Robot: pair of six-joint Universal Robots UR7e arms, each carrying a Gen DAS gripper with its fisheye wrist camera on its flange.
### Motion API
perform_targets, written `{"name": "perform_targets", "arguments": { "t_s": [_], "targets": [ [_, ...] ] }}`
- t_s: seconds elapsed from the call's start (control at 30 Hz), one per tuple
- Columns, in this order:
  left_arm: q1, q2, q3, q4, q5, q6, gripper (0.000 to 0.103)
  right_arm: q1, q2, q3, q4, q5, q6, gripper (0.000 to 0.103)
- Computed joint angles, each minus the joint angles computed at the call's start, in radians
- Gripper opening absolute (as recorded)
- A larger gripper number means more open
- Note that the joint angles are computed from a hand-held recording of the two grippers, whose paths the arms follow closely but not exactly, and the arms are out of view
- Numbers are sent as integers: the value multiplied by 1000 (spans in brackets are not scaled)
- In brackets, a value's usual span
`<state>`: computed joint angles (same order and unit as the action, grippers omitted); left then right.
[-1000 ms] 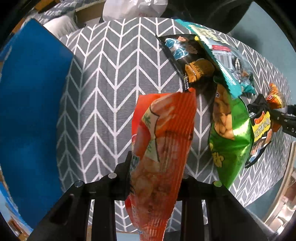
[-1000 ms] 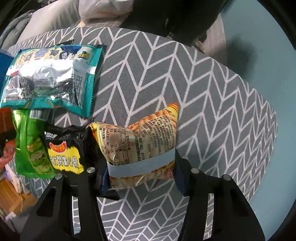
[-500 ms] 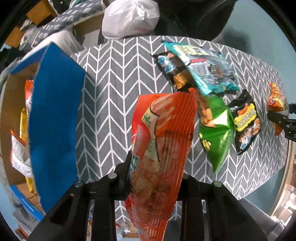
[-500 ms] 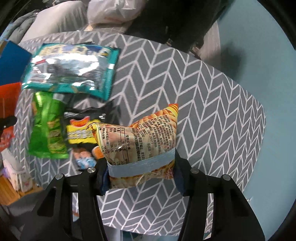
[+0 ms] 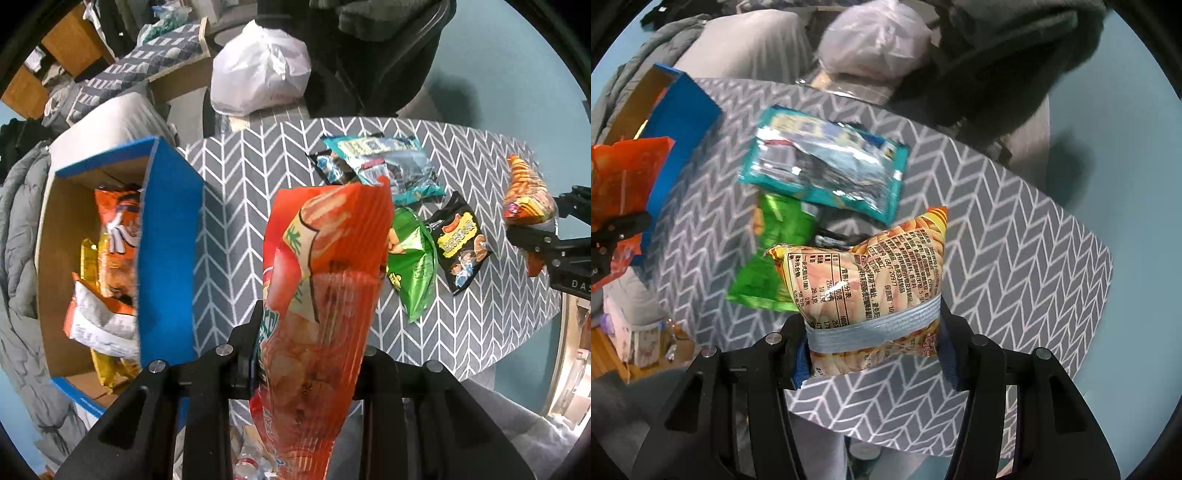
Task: Organize snacks
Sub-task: 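Carry the orange-red bag and white-banded pastry bag over the box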
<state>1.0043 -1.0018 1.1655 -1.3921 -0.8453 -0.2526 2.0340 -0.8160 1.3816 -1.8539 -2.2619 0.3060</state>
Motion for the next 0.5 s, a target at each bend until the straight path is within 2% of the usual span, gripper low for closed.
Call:
{"name": "perform_targets", "arguments": {
  "t_s": [0.5],
  "targets": [
    [15, -61, -55, 42, 40, 27, 29, 82, 145, -207, 22, 38, -107, 54]
  ]
}}
